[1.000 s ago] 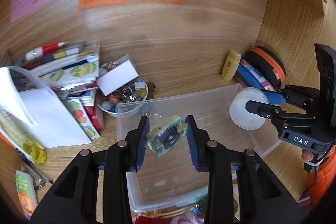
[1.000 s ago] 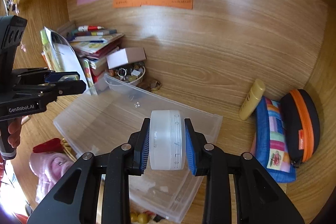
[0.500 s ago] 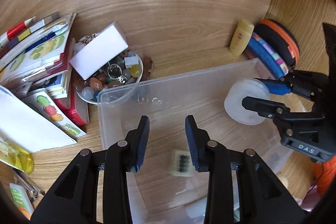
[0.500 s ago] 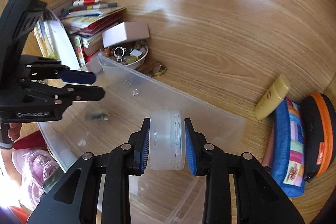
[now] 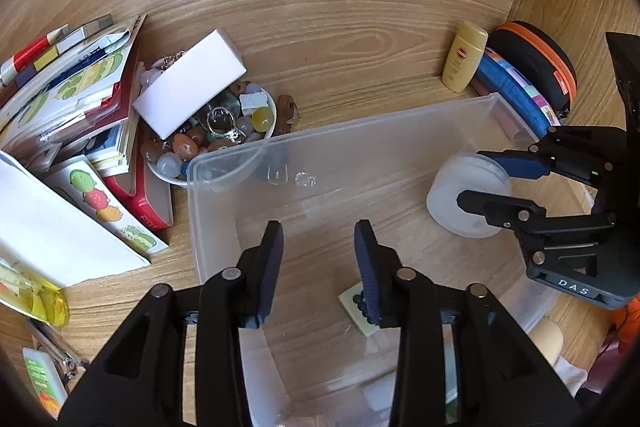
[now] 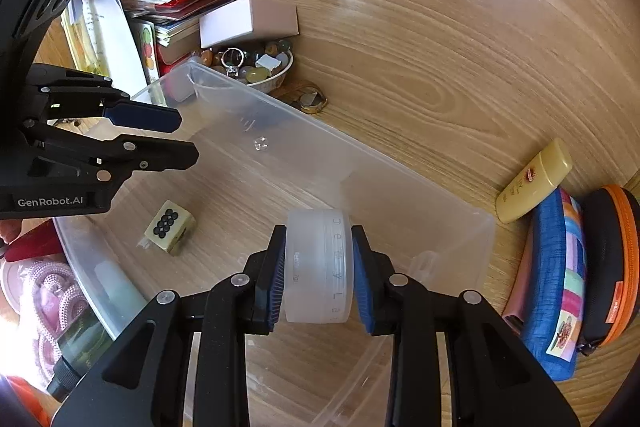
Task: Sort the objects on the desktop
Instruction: 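Carry both held items over the clear box and open both tools to drop them, then withdraw both tools from the box toward the cluttered items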
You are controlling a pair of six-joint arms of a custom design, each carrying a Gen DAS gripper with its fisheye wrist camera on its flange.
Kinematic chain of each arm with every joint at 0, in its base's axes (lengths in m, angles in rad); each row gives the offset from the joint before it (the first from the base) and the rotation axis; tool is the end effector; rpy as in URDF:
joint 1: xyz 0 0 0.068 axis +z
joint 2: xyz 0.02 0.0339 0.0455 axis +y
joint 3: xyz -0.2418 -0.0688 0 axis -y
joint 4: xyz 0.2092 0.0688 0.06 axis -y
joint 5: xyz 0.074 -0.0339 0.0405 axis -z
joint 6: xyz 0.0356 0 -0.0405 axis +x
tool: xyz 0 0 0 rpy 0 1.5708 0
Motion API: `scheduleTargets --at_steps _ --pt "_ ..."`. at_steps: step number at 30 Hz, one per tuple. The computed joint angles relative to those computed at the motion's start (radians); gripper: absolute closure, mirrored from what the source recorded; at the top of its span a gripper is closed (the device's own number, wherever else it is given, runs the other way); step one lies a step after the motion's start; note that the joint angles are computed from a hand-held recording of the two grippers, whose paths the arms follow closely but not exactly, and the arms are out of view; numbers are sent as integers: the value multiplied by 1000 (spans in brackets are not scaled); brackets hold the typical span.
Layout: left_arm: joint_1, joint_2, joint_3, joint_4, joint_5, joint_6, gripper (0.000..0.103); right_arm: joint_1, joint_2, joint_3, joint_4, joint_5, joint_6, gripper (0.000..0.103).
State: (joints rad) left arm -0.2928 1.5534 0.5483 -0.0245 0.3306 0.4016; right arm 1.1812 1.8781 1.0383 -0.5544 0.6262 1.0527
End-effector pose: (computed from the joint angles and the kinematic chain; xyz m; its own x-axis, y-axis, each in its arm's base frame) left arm 0.2208 -0.0786 0.1185 -0.5860 0.5628 -0.5829 0.7194 0.6924 -0.0547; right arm 0.1316 0.2655 0.1270 -0.8024 -0.1009 -0.5882 -0.0270 0.9907 -0.1331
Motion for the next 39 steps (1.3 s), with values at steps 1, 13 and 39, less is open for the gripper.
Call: scheduleTargets --at_steps 1,13,39 --pt "1 -10 -5 -2 1 1 61 5 6 8 -9 2 2 75" --pt "12 -186 -83 -36 -2 13 34 68 90 148 -168 55 66 38" --pt "182 -825 -150 -488 106 125 7 396 105 397 -825 185 765 6"
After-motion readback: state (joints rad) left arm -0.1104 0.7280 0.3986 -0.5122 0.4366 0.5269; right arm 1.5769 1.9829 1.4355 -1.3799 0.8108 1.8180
